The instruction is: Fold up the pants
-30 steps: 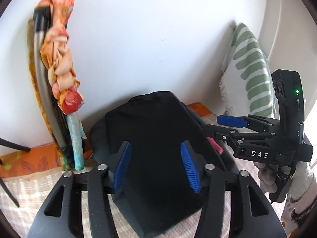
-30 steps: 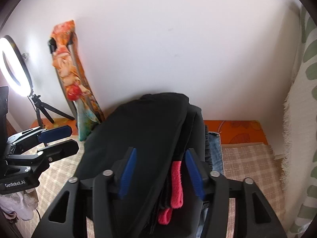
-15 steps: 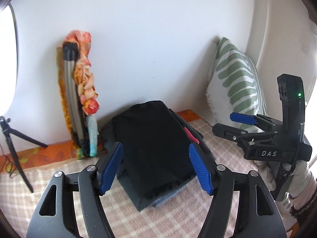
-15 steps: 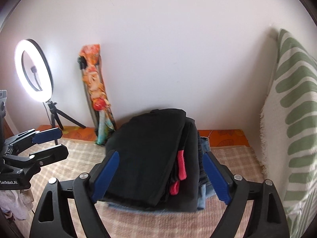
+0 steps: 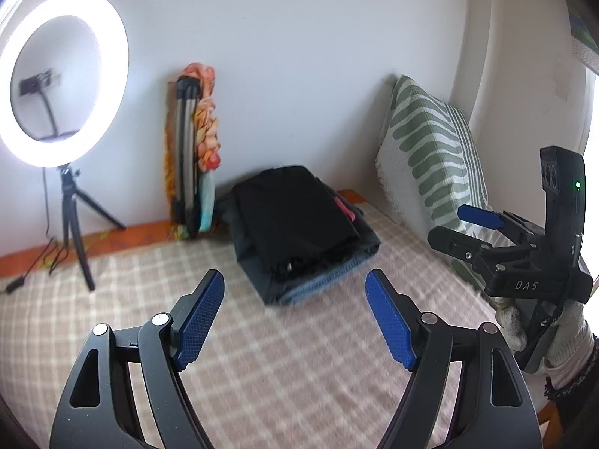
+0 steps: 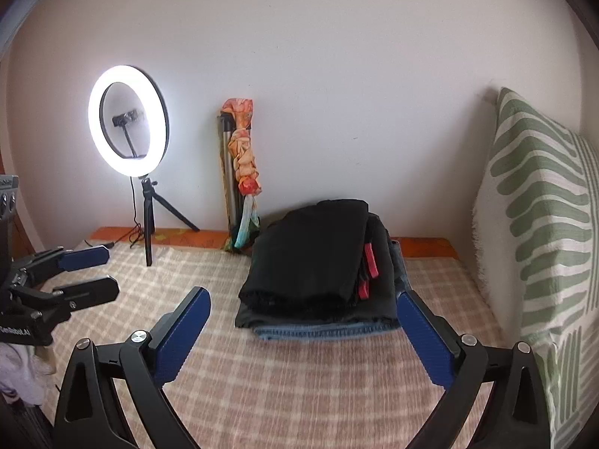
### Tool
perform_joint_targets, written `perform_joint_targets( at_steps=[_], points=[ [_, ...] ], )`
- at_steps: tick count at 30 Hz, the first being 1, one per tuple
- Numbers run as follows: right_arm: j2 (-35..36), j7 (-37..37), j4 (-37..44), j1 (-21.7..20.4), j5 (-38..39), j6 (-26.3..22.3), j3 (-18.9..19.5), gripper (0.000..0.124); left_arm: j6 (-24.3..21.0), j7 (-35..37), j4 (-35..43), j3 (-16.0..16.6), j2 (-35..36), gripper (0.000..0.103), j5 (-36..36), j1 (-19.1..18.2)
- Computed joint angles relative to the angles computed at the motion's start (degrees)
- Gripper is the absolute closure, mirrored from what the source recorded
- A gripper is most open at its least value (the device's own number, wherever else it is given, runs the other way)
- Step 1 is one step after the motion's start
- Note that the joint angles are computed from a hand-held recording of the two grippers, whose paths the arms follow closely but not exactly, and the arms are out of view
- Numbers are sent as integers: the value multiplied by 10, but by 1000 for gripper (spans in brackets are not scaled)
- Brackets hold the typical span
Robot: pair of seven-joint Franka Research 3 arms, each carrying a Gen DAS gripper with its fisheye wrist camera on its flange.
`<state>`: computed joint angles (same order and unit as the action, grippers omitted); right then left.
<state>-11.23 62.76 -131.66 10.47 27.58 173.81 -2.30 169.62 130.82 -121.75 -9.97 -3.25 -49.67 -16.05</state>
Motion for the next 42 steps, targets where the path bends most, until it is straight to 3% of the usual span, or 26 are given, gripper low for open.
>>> perform_joint_targets(
  at_steps=[6, 8, 10, 14, 20, 26, 36, 42],
  points=[
    [-75, 102, -81, -47, -73, 6, 57, 21, -2, -1, -76, 33, -73, 22, -30, -29],
    [-101, 150, -107, -84, -115, 11, 96, 21, 4, -5, -102, 44, -97, 22, -30, -41],
    [-123, 189, -126, -106, -144, 16, 119, 21, 11, -37, -129, 44, -120, 21, 5, -41],
    [-166, 231, -163, -107, -168, 17, 129, 21, 18, -61, -171, 64, -157, 21, 30, -60],
    [-228, 291, -207, -115, -187, 17, 151, 21, 29, -139, -235, 58, -213, 21, 113, -53],
    [-279, 367, -243, -162, -212, 18, 213, 21, 28, -194, -282, 61, -260, 21, 169, -50],
    [-338, 436, -283, -159, -241, -13, 223, 21, 15, -267, -327, 65, -310, 21, 259, -44],
    [-347, 454, -289, -147, -255, -19, 216, 21, 2, -299, -335, 92, -322, 21, 299, -62]
  ],
)
